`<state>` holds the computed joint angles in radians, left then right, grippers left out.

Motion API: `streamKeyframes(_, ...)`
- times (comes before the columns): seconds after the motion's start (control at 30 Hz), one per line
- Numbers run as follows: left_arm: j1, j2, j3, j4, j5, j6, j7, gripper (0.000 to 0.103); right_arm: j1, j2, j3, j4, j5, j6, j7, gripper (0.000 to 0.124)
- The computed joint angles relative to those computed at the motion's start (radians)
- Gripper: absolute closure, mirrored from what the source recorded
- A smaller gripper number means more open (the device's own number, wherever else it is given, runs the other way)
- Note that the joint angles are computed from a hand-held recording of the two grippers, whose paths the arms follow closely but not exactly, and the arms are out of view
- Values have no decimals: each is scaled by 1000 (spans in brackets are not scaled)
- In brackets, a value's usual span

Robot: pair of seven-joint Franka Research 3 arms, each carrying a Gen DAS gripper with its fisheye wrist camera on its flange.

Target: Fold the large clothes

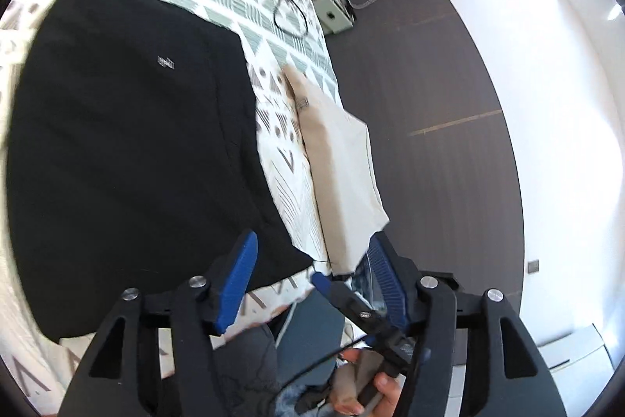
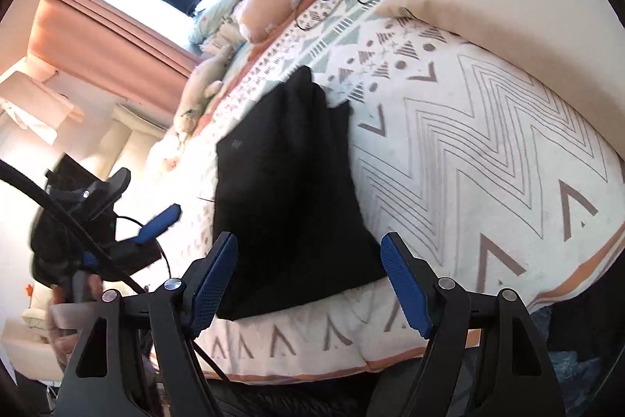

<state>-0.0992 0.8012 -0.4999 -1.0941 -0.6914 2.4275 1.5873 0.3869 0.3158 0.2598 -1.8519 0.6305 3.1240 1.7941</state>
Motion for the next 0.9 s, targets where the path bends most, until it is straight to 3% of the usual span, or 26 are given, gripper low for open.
streamKeyframes(0.17,28,-130,58,-195,41,121,-6,43,-61,50,88,55,55,19,-89,49)
streamKeyframes(0.23,40,-175,69,-271,58,161,-14,43,-53,80,78,89,54,-3,-89,49)
streamKeyframes(0.3,44,-216,85,-326,88,176,-39,43,4,86,11,96,23,-8,-32,49)
streamKeyframes(0.4,66,-251,92,-400,102,196,-48,43,-35,101,58,110,35,16,-62,49)
streamKeyframes(0.5,73,-248,96,-425,110,204,-75,43,-16,106,26,127,14,-5,-44,49)
streamKeyframes(0.57,73,-241,98,-436,115,207,-104,43,23,119,-26,146,-24,-19,-5,62)
streamKeyframes(0.6,80,-242,94,-448,112,209,-108,43,29,127,-37,154,-38,-34,10,101)
streamKeyframes(0.63,89,-244,87,-459,106,206,-107,43,13,142,-17,171,-13,-58,-24,116)
streamKeyframes(0.7,95,-230,79,-456,105,206,-102,43,42,136,-55,153,-84,-55,57,117)
streamKeyframes(0.8,79,-209,90,-444,133,203,-130,43,-28,131,38,117,-7,-4,-7,118)
streamKeyframes(0.9,71,-197,92,-440,162,201,-147,43,-51,131,61,86,31,11,-8,119)
